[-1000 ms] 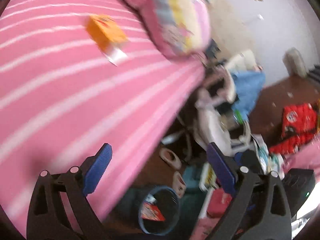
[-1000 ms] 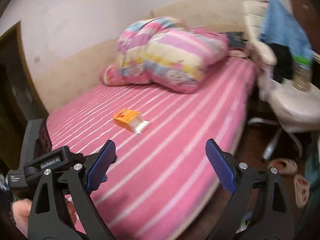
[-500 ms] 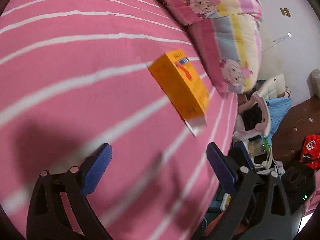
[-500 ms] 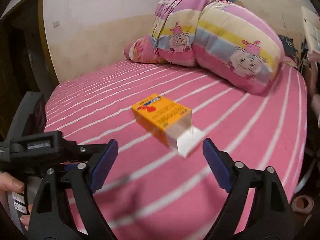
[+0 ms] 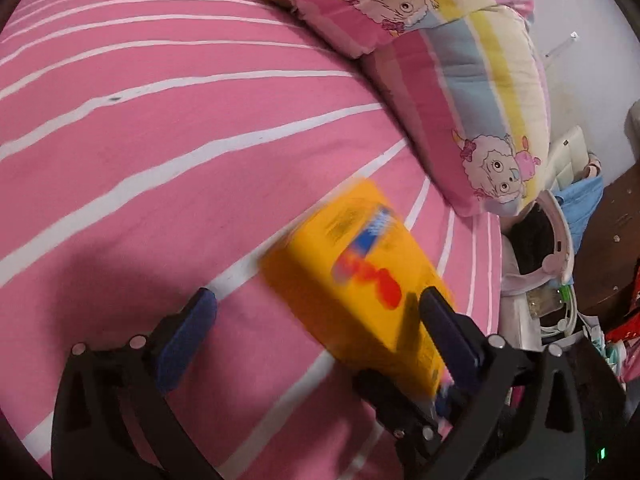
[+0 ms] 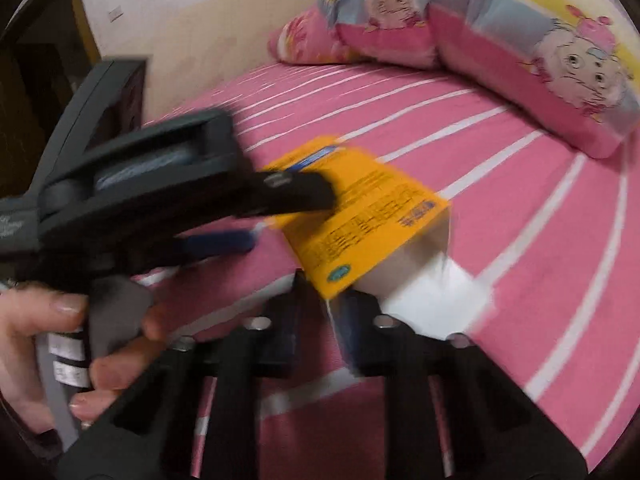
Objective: Collect trash
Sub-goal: 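Grasp the orange medicine box with the right tool, then carry the orange box to the wastebasket and release it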
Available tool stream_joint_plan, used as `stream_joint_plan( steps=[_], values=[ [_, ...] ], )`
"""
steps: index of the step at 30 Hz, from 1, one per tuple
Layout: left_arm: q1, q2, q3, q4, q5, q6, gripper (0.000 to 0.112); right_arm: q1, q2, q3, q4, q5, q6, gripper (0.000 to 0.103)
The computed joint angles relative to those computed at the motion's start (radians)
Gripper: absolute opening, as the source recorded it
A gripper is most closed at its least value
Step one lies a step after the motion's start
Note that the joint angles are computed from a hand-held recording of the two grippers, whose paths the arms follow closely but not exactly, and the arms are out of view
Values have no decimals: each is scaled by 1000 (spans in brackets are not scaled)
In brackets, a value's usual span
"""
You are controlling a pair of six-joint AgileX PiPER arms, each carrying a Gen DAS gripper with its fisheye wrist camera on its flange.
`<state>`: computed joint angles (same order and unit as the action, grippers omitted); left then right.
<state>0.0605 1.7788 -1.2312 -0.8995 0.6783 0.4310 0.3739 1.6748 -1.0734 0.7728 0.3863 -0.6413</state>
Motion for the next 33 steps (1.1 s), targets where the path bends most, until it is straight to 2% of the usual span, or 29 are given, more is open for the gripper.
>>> stream_joint_plan(
  steps=[2,3,4,6,7,9,11,12,14,17,22,28,33],
  values=[
    [-7,3,0,-28,-9,18,96,10,-27,31,70,-26,-89,2],
    [-8,1,6,-48,-12,29,89,10,-35,39,99,-30,-125,2],
    [5,2,13,-107,16,75,69,12,-42,50,131,-34,-161,2],
    [50,46,-1,-257,168,153,53,3,-63,79,234,-34,-263,2],
    [62,63,-7,-282,216,156,53,-8,-82,100,306,-22,-336,2],
    [56,64,-18,-242,235,117,62,-12,-101,117,355,-9,-395,3],
    [55,63,-18,-226,239,99,62,0,-120,129,358,4,-429,3],
    [54,58,-18,-215,237,92,51,12,-126,131,335,-2,-418,3],
    [59,52,-2,-230,247,97,47,37,-143,139,271,-35,-367,4],
    [76,25,39,-262,256,101,45,35,-160,141,255,-17,-344,4],
    [99,-84,110,-232,271,71,44,57,-219,162,205,1,-292,3],
    [126,-298,183,-133,318,-34,43,118,-371,181,28,59,-58,3],
    [109,-491,232,-54,390,-149,43,182,-577,227,-175,125,256,2]
  ],
)
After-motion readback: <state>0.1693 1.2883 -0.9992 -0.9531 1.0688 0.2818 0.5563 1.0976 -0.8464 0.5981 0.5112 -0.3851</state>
